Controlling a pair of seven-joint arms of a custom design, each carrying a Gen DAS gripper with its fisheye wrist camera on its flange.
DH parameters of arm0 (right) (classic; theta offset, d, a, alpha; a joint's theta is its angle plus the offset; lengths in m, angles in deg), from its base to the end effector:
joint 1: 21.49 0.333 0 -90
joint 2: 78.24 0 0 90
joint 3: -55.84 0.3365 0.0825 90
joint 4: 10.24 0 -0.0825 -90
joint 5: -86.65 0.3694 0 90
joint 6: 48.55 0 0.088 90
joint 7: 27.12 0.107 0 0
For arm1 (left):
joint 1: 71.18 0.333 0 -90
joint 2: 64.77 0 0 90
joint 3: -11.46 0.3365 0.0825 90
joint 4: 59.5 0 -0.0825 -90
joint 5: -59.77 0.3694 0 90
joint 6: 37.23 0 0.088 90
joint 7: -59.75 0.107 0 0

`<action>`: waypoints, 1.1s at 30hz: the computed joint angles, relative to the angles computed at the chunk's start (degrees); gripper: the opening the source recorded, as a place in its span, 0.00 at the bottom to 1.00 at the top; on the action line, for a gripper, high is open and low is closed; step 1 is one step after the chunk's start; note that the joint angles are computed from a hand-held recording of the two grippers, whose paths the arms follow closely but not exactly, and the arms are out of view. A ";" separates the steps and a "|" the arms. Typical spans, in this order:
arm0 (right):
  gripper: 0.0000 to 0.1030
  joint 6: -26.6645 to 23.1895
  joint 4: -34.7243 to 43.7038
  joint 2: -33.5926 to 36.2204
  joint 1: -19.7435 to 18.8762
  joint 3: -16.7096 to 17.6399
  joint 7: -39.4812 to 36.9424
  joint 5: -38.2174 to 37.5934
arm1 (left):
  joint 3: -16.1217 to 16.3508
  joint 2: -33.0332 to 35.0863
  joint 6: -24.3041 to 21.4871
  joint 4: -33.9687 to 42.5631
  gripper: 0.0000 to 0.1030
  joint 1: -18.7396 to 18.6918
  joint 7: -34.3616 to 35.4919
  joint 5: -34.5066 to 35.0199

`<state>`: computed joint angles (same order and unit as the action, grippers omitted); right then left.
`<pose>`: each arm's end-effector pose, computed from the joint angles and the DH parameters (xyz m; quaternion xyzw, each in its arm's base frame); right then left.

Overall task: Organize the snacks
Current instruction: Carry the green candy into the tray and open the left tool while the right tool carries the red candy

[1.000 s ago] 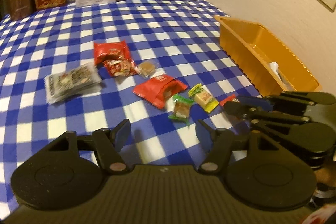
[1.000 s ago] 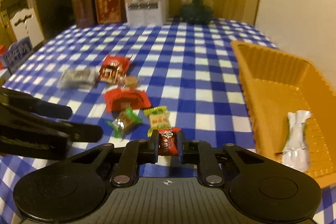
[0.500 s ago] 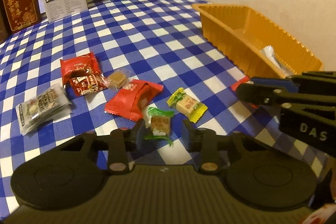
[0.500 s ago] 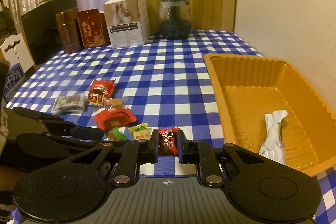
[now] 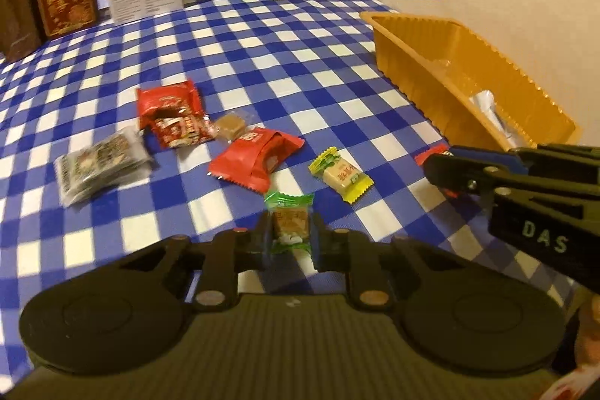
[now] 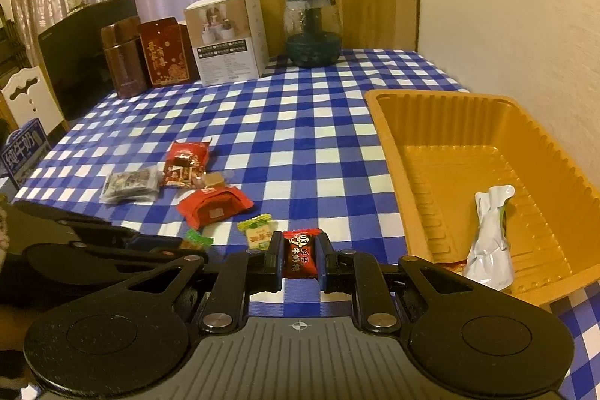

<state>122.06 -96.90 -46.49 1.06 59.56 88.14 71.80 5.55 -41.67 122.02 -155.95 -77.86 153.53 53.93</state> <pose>0.6689 0.3365 0.4757 -0.7017 0.5585 -0.2029 0.3932 0.6920 -0.1381 0.4745 -0.6016 0.7213 -0.2907 0.1823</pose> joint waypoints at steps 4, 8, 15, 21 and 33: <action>0.17 0.12 -1.54 -1.63 0.36 0.03 0.62 0.09 | 0.48 -3.61 -0.02 -3.48 0.17 -0.19 -2.49 -0.29; 0.17 0.70 -3.79 -3.96 1.07 -0.42 1.74 -0.49 | 0.98 -7.29 0.29 -6.70 0.17 -0.54 -5.72 0.70; 0.17 1.83 -8.54 -8.94 3.18 -2.57 5.70 -3.48 | -0.12 -13.25 1.14 -11.21 0.17 -0.02 -8.41 1.45; 0.17 2.37 -12.35 -13.09 4.16 -3.71 9.81 -6.89 | -0.90 -17.06 1.08 -13.67 0.17 0.21 -10.30 2.57; 0.17 3.05 -16.96 -18.08 3.59 -3.58 15.56 -12.60 | -2.30 -21.00 1.79 -16.02 0.17 0.71 -11.46 3.25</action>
<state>125.11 -113.86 -64.57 4.65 55.99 103.70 59.20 3.25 -62.66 123.81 -171.96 -77.15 142.07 57.18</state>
